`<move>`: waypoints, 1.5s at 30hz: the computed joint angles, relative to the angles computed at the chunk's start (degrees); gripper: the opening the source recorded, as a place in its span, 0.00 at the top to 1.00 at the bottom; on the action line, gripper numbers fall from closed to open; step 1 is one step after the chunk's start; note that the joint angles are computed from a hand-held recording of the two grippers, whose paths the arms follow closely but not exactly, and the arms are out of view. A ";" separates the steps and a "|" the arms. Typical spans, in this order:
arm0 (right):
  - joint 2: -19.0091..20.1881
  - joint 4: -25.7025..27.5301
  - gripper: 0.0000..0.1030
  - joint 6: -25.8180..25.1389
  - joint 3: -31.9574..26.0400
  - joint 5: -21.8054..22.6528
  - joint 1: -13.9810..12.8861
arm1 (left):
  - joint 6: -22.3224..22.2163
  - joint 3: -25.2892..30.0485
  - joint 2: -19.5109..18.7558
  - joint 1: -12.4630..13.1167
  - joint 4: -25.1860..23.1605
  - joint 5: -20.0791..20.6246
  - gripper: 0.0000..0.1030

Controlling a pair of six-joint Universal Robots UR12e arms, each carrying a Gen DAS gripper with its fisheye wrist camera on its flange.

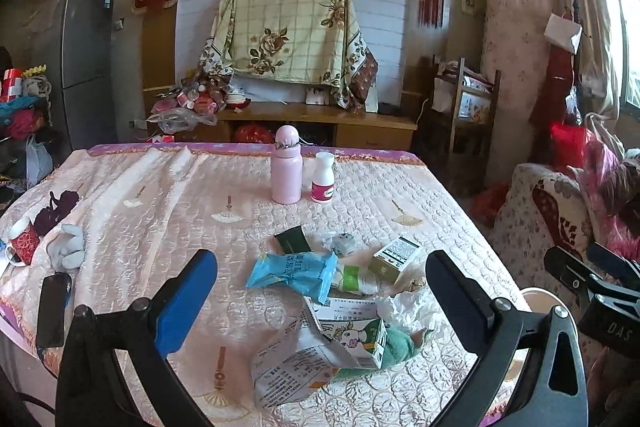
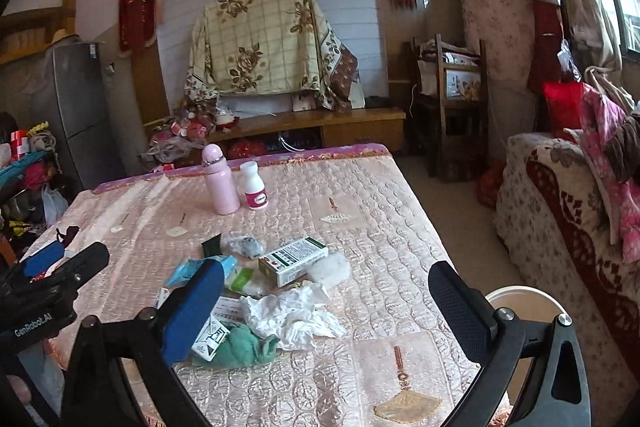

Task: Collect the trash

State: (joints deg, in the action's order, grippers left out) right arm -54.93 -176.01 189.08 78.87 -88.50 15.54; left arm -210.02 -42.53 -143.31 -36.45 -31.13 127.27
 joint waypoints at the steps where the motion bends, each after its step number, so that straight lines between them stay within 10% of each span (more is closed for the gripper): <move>1: -0.06 -0.13 0.00 -0.18 0.02 -0.03 0.10 | -0.04 -0.39 0.17 -0.03 0.55 0.12 0.00; 45: 0.88 0.79 0.00 -0.66 -1.25 -1.27 0.74 | 0.24 -1.03 0.15 -0.11 0.43 1.77 0.00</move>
